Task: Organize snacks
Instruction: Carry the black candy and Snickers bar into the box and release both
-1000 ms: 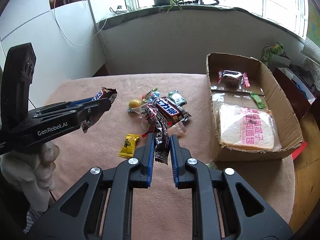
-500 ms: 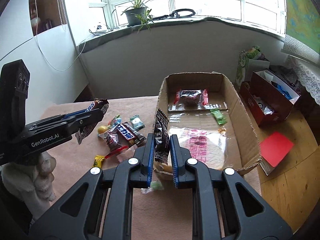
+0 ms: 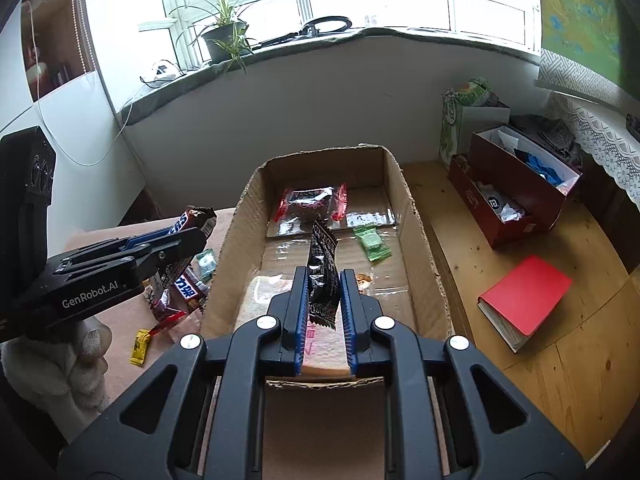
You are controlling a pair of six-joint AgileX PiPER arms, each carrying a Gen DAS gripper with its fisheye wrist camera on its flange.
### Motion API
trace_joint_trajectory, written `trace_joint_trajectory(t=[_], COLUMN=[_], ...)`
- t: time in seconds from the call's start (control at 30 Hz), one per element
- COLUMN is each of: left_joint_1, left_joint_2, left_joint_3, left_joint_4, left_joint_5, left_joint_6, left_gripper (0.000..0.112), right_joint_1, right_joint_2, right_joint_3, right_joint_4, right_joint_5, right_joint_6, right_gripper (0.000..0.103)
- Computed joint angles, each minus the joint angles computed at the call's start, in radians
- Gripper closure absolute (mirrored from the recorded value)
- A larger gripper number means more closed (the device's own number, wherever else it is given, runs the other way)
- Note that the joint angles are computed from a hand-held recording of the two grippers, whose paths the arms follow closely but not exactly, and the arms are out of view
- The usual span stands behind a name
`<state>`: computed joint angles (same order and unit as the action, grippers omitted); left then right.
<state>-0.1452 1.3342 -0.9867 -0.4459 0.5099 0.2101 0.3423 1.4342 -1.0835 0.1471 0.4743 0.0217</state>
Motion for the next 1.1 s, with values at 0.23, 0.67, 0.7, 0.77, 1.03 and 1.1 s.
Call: trace_joint_trajectory(t=[0.23,0.67,0.7,0.77,1.03,1.1], left_joint_1=[-0.060,-0.098,-0.098,-0.097,-0.078,-0.068], left_joint_2=[0.099,0.193,0.194,0.195,0.151,0.130], left_joint_3=[-0.072,-0.139,-0.141,-0.145,-0.123,-0.111], left_joint_4=[0.069,0.139,0.148,0.151,0.146,0.130], left_joint_5=[-0.021,-0.015,-0.013,-0.009,-0.011,-0.006], left_joint_6=[-0.070,-0.139,-0.147,-0.153,-0.147,-0.129], left_gripper=[0.085,0.084,0.080,0.059,0.059,0.059], right_joint_1=[-0.074,-0.095,-0.092,-0.084,-0.060,-0.053], right_joint_2=[0.056,0.106,0.105,0.098,0.051,0.034], right_joint_3=[-0.020,-0.033,-0.032,-0.025,-0.006,0.000], right_joint_4=[0.102,0.142,0.127,0.092,0.020,0.007], right_joint_5=[-0.006,-0.019,-0.021,-0.038,-0.038,-0.033], right_joint_6=[-0.122,-0.176,-0.162,-0.126,-0.048,-0.029], right_gripper=[0.087,0.083,0.071,0.047,0.044,0.044])
